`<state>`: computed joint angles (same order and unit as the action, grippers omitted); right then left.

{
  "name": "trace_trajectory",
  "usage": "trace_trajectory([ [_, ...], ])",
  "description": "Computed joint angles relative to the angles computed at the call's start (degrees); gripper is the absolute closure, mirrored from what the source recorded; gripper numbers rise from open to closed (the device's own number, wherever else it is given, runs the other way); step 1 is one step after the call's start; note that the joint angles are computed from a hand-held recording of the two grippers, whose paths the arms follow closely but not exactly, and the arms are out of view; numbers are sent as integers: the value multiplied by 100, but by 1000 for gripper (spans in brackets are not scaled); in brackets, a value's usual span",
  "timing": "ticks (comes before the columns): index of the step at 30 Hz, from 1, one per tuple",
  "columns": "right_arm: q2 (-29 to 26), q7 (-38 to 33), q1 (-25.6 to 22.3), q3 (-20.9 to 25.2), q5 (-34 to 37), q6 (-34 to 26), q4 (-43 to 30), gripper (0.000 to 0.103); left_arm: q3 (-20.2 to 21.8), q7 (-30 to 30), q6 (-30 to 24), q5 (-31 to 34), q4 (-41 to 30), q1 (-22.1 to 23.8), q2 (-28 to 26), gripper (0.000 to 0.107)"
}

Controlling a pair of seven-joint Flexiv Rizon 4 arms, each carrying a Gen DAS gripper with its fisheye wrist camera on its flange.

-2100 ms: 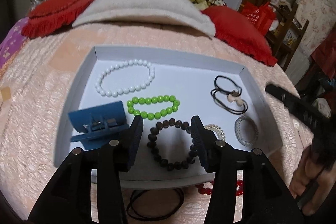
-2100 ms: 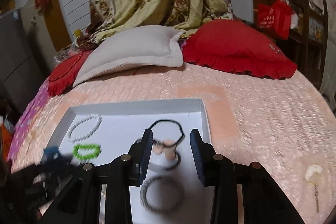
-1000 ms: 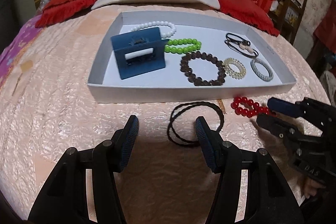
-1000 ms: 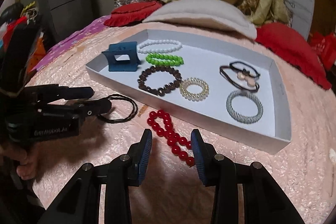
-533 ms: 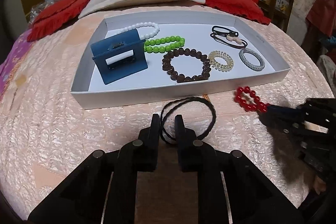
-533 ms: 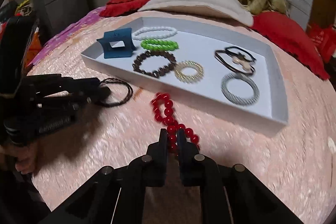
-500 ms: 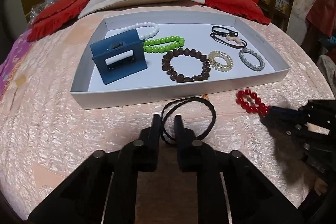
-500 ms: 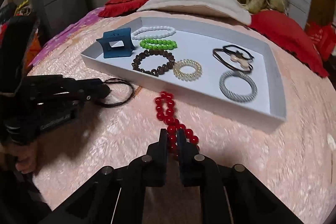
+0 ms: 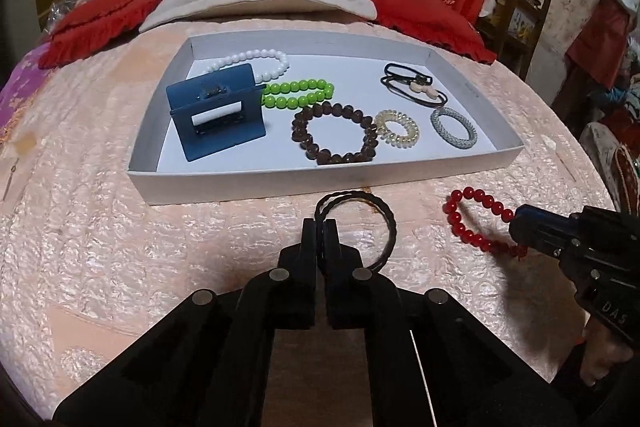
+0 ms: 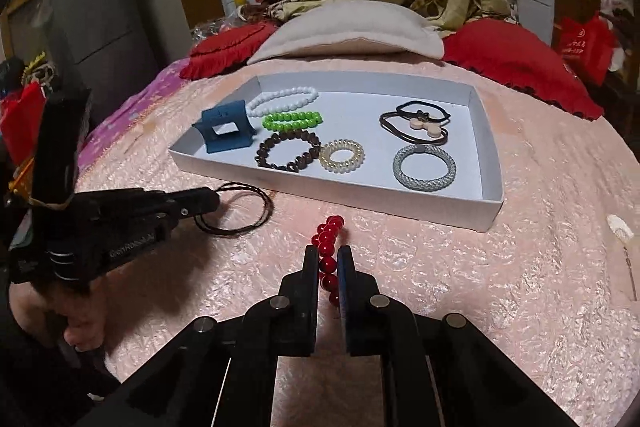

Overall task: Organize jewelry
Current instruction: 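Grasp the black double-loop hair tie with the left tool while the right tool grasps the red bead bracelet, then lift the black hair tie with the left tool while the right tool lifts the red bracelet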

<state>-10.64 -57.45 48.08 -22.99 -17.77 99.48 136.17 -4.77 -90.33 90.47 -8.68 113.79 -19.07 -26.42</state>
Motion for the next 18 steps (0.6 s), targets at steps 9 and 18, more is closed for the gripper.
trace_trajectory([
  [9,-7,184,1522,-1685,-101,-62,182,95,459,-348,-184,140,-158,-325,-44,105],
  [18,-16,29,1999,-2168,22,-131,210,95,599,-622,-314,390,-251,-378,-77,105],
])
